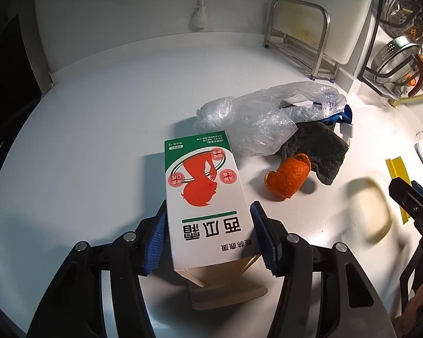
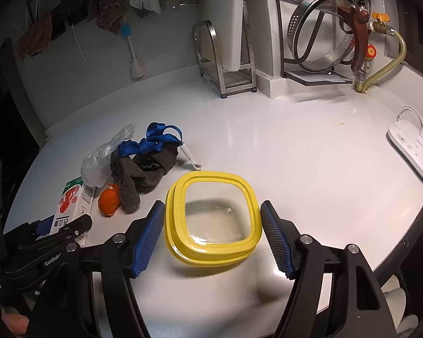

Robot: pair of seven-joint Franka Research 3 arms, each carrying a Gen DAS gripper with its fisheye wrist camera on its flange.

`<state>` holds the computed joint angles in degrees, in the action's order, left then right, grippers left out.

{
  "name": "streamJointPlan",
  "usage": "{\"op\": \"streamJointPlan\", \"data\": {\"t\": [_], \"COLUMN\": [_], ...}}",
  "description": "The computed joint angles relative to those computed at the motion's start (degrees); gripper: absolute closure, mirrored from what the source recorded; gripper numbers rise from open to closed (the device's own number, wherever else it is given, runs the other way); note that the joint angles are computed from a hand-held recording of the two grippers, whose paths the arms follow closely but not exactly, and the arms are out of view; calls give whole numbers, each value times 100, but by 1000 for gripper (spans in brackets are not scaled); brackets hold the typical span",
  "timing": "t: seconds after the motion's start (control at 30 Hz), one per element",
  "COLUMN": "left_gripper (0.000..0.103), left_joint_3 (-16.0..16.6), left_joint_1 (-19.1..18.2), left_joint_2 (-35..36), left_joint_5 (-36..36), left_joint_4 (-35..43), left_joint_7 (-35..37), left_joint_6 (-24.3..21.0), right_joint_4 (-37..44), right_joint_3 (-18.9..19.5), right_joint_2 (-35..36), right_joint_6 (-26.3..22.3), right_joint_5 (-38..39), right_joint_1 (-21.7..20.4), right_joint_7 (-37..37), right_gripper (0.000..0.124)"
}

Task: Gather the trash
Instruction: 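Grasp the milk carton with the left gripper while the right grasps the yellow lid, then carry the carton and yellow lid with both grippers over the basket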

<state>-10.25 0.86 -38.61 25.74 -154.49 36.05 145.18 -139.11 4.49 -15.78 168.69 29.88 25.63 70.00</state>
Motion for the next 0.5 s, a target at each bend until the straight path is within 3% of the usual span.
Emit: {"op": "streamJointPlan", "data": {"t": [0.5], "left_gripper": [51], "left_joint_3": [25], "left_joint_1": [-354], "left_joint_2": [-1342], "left_joint_5": [29], "left_joint_4": [-540], "left_joint_7": [644], "left_joint_6": [-279], "right_joint_4": [-797], "right_joint_3": [404], "right_joint_2": [-784], "right_joint_6": [384], "right_joint_5": [-844], "right_joint_1": [-235], "right_joint_7": [833], "right_gripper": [57]}}
